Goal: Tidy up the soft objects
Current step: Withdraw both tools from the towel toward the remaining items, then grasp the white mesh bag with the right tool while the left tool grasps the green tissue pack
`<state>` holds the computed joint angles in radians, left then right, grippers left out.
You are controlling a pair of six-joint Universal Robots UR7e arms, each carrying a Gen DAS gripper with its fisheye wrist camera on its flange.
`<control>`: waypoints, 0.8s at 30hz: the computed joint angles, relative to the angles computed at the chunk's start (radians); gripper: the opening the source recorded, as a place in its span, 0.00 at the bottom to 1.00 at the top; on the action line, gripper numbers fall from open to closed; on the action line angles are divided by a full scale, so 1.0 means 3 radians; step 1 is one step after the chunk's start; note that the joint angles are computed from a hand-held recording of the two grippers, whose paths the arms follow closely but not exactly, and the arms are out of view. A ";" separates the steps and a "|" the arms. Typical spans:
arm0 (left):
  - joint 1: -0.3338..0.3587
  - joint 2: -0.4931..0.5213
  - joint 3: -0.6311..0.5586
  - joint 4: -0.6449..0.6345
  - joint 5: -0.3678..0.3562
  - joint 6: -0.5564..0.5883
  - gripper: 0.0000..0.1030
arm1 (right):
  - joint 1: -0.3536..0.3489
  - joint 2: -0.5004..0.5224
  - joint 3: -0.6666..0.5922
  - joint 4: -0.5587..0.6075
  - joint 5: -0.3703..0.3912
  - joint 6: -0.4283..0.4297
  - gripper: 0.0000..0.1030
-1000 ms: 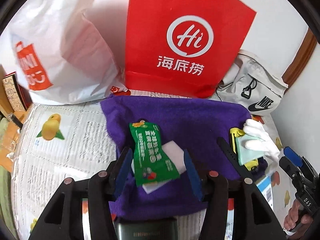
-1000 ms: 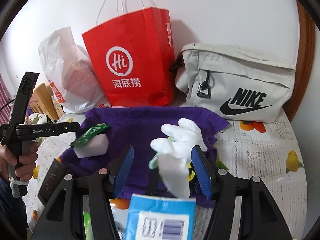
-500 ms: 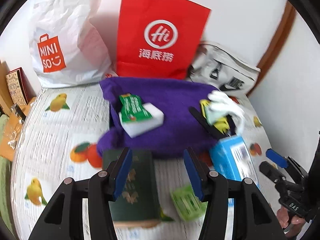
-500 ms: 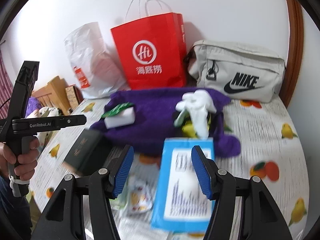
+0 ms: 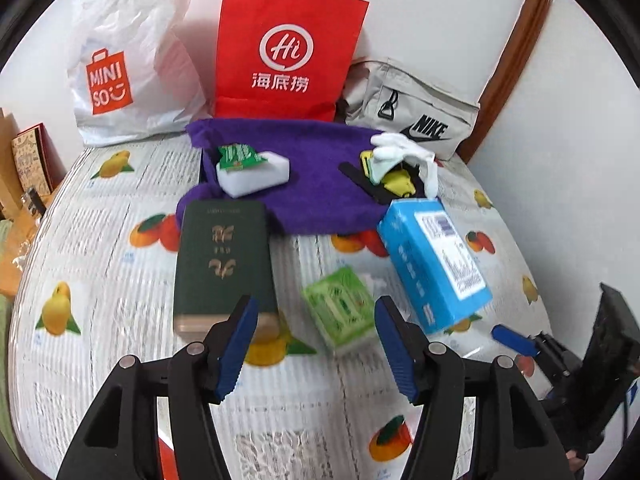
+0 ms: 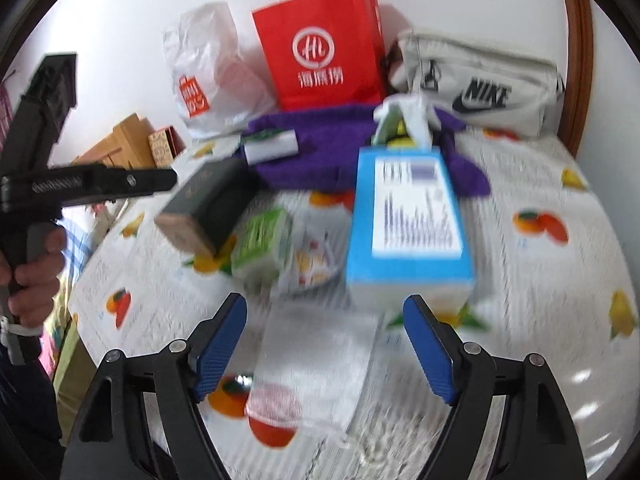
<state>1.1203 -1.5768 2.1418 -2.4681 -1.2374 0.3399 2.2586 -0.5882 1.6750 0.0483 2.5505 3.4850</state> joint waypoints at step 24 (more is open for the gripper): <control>0.0278 0.0197 0.0079 0.0019 -0.0206 0.0014 0.57 | -0.0081 0.0805 -0.0610 0.0242 0.0547 0.0061 0.65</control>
<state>1.2038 -1.5177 2.1654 -2.4623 -1.2991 0.3442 2.2343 -0.3466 1.4918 0.1210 2.7146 3.5032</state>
